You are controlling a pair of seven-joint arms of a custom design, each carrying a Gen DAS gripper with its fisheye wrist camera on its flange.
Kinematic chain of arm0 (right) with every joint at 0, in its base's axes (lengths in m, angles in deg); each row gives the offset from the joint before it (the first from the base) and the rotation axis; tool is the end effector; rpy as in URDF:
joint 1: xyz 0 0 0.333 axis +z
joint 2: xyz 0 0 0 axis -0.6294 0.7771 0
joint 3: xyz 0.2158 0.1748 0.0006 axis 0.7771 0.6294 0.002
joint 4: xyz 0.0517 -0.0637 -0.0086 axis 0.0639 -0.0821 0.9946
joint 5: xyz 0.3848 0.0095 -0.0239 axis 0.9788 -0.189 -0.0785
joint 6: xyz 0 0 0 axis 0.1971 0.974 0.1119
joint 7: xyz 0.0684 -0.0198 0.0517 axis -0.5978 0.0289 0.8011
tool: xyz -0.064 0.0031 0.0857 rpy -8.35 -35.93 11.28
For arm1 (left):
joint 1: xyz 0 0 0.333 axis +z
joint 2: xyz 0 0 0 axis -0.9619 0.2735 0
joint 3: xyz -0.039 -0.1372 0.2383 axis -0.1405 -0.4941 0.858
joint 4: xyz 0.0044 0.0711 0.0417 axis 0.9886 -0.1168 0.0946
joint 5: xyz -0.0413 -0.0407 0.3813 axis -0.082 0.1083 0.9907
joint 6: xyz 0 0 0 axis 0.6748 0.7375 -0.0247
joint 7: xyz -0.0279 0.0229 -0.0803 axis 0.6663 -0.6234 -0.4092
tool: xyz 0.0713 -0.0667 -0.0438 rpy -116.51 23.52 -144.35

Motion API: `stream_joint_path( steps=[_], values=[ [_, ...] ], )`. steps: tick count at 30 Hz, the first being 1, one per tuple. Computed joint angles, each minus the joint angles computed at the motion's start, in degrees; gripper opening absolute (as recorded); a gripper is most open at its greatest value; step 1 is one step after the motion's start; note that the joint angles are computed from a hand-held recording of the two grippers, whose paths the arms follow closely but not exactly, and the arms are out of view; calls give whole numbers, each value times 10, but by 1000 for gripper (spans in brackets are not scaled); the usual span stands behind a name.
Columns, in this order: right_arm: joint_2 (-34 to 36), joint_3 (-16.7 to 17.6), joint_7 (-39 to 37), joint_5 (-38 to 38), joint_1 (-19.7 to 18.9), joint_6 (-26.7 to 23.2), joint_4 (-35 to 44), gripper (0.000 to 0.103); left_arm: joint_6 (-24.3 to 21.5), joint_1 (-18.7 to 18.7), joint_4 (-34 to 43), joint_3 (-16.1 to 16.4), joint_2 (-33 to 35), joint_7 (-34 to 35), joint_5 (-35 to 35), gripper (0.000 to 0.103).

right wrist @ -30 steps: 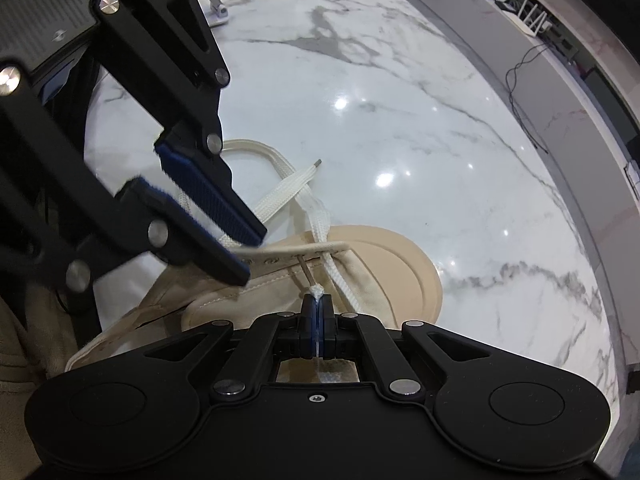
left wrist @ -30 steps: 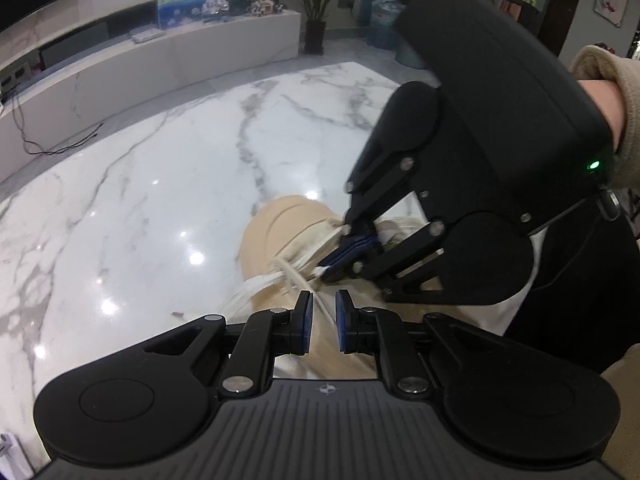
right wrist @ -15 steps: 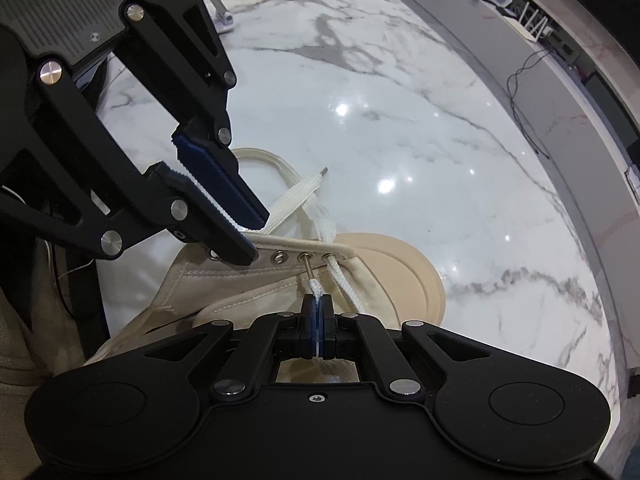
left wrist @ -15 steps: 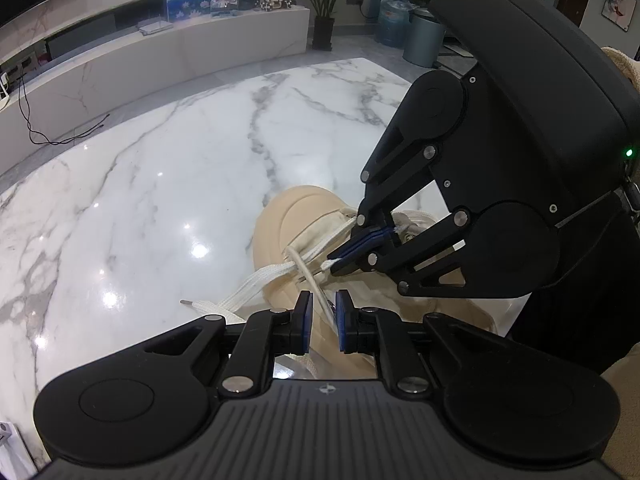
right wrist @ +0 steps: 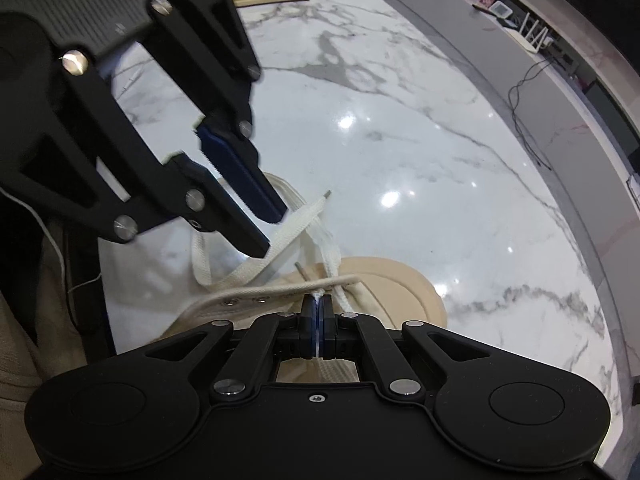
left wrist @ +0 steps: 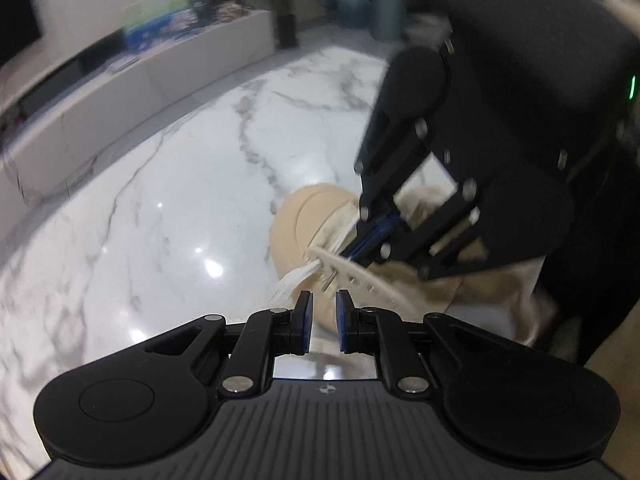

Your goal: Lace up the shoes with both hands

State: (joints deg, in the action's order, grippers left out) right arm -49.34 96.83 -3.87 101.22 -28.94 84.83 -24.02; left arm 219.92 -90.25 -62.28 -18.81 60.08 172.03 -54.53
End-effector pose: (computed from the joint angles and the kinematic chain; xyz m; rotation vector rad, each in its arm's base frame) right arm 0.6940 0.2527 0.3465 -2.6868 0.1816 -0.2863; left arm 0.6333 -0.2726 0.3352 -1.1053 2.4630 -0.6741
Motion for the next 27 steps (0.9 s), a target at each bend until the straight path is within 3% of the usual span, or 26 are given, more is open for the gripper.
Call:
stream_joint_path(
  steps=[13,17,19,27],
  values=[
    [-16,4,12,10,2,16,-30,0,-32,-13,74,0,64,131,49,11],
    [-13,5,13,11,1,16,-29,0,-39,-26,96,11,82,136,59,10],
    [-16,6,13,12,0,18,-33,0,-41,-25,101,9,89,144,57,3],
    [-29,11,14,28,-6,29,-57,0,-51,-33,108,16,91,132,55,2]
  ],
)
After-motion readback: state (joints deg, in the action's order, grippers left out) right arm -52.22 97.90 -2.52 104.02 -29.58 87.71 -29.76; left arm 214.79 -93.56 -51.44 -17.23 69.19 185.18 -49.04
